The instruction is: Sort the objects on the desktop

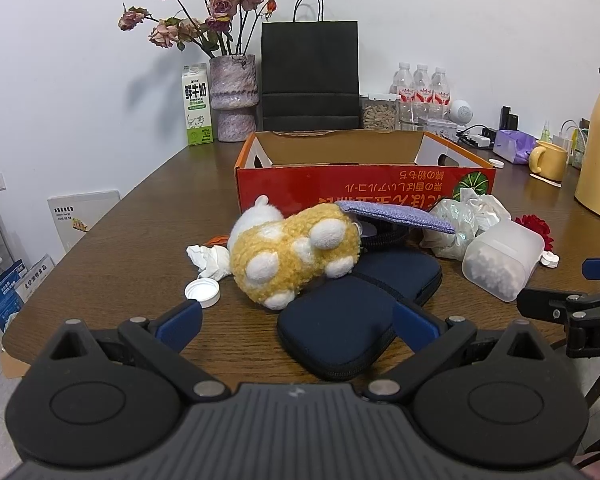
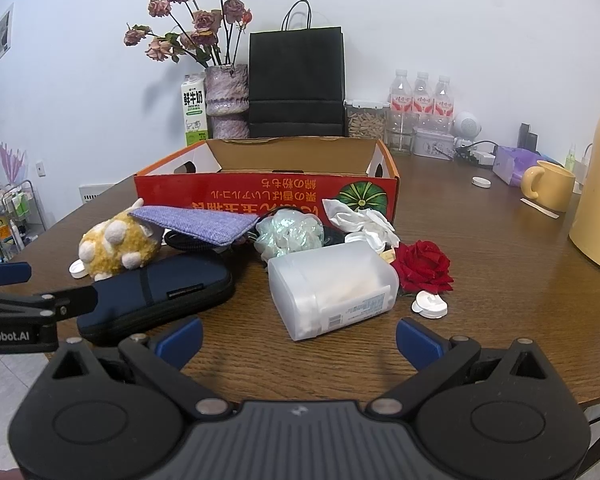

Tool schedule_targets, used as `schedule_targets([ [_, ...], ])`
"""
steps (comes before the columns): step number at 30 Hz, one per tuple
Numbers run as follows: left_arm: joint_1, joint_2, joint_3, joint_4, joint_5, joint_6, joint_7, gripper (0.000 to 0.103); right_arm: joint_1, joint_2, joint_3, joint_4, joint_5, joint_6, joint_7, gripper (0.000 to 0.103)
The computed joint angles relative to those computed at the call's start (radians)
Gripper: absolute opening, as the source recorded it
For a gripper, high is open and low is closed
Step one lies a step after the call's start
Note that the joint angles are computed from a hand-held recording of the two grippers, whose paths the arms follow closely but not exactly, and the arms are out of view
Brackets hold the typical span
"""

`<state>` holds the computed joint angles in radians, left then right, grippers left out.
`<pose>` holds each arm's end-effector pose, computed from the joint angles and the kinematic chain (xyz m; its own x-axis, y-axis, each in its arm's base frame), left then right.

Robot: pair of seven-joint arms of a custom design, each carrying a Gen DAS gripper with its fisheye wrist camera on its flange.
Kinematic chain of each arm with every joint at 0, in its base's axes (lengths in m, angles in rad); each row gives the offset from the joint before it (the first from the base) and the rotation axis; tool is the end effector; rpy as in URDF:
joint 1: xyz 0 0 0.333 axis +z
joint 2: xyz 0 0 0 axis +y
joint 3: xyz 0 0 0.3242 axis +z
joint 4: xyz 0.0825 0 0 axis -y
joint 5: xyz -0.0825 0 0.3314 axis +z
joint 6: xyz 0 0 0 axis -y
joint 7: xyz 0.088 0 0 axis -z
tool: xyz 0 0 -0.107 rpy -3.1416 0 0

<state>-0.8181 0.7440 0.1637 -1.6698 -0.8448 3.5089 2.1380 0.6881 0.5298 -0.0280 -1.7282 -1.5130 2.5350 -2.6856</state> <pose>0.5695 -0.3596 0.3398 -0.3320 -0.9421 -0.0471 -0.4585 0.2048 -0.8647 0.5055 0.4099 0.3375 -0.1140 -0.9927 -0.0381 -0.5317 0.0934 -0.8418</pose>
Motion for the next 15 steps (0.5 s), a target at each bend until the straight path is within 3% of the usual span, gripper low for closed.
schedule_targets([
  [6,-0.002,0.009,0.013,0.013,-0.004,-0.007,-0.005,0.103,-0.002,0.007,-0.004,0.006,0.002,0.003,-0.002,0.103],
  [15,-0.102,0.072,0.22,0.092,-0.01,-0.122,-0.127,0.103,-0.023,0.036,-0.023,0.04,0.045,0.006,-0.074,0.103],
])
